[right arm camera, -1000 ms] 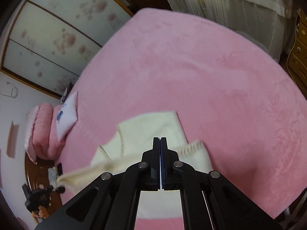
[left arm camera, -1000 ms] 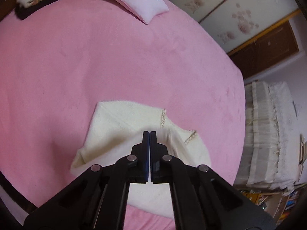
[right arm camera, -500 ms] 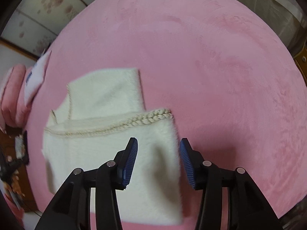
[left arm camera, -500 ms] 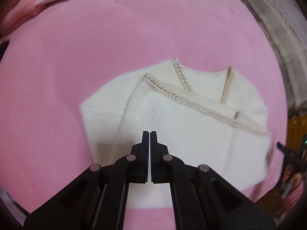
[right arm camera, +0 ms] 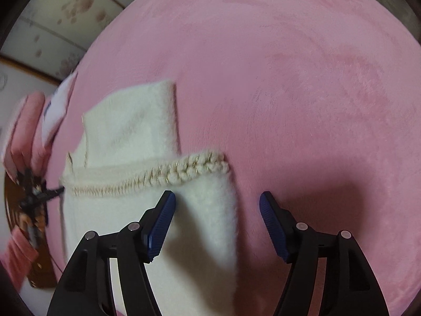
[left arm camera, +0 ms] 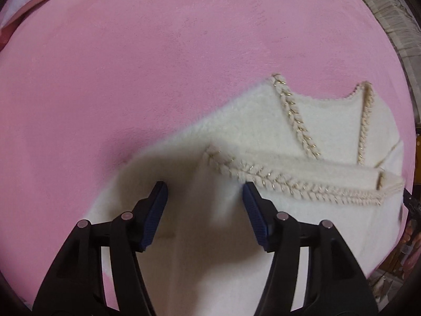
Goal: Fold large clothes
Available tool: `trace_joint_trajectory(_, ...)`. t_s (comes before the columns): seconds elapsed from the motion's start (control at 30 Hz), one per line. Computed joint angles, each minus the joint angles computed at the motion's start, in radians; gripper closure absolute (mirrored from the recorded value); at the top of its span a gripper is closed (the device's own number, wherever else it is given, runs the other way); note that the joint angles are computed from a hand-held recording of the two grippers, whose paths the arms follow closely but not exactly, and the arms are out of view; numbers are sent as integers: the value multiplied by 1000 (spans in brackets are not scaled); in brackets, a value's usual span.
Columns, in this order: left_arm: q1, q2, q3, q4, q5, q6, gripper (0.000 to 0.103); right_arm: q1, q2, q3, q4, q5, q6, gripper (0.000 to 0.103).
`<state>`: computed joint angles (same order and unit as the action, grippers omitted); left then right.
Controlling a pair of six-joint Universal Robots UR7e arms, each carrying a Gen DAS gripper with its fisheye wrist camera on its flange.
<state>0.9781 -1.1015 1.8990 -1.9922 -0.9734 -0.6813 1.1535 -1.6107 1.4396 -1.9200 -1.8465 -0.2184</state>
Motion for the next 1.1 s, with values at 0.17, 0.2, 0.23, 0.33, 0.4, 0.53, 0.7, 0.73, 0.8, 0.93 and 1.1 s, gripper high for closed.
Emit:
trace_joint_trajectory(0.17,-3,11,-9,28,42,-27,47,-2,40,-45,27,66,82,62)
trace_joint_trajectory(0.2,-11,2,7,8,50,-22,51,4,39,-41,24,62,97,68)
trace_joint_trajectory(0.23,-21,-6,21,-6,61,-20,60,16,45,-45,21,53,108,73)
trace_joint_trajectory(0.33,-53,-17,36,3,91,-34,96,47,50,-39,-6,17,112,92)
trace_joint_trajectory(0.4,-85,-22,48,16,124,-40,97,66,18,10,-50,-5,102,94)
trace_joint_trajectory(0.53,-164,-78,105,0,196,-77,98,122,-47,101,-145,-59,71,95)
trace_joint_trajectory(0.7,-279,-249,163,10,242,-206,98,270,-73,125,-215,-178,25,96)
trace_joint_trajectory(0.73,-298,-287,167,33,245,-234,98,268,-90,108,-201,-175,4,96)
trace_joint_trajectory(0.8,-340,-400,168,139,248,-299,98,315,-95,102,-211,-171,24,96)
trace_joint_trajectory(0.93,-390,-462,111,310,270,-434,98,401,-50,65,-257,-184,31,96)
trace_joint_trajectory(1.1,-403,-524,21,549,288,-594,98,462,93,-78,-263,-200,7,96)
